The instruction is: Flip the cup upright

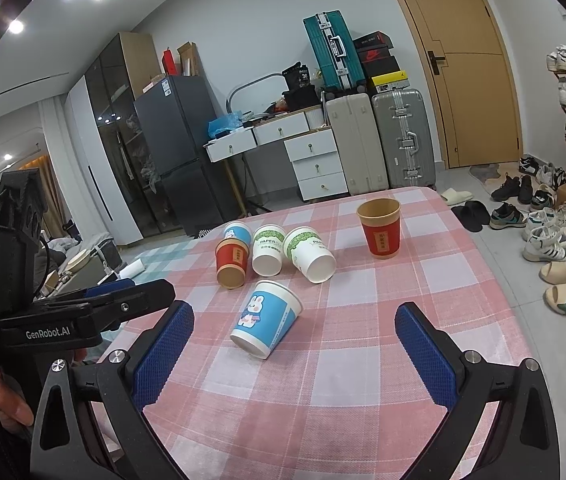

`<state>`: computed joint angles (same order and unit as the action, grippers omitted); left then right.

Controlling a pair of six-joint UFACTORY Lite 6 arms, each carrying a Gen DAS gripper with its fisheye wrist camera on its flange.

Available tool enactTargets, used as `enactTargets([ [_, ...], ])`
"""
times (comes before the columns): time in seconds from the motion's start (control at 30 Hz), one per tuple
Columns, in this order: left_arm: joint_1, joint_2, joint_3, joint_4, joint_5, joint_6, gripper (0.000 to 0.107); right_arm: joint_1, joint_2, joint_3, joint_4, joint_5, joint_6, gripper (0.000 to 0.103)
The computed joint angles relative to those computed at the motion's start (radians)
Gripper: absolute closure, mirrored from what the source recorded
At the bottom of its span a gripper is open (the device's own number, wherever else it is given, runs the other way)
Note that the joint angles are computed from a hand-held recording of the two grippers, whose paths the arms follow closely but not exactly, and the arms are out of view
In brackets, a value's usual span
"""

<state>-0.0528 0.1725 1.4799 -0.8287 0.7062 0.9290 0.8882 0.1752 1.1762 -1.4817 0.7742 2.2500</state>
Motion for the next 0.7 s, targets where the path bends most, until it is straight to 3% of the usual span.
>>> enactTargets([
  [0.7,-0.029,0.074,0.055,0.050,-0.008,-0.056,0.005,-0.017,-0.021,-0.045,-0.051,0.012,0.071,0.000],
])
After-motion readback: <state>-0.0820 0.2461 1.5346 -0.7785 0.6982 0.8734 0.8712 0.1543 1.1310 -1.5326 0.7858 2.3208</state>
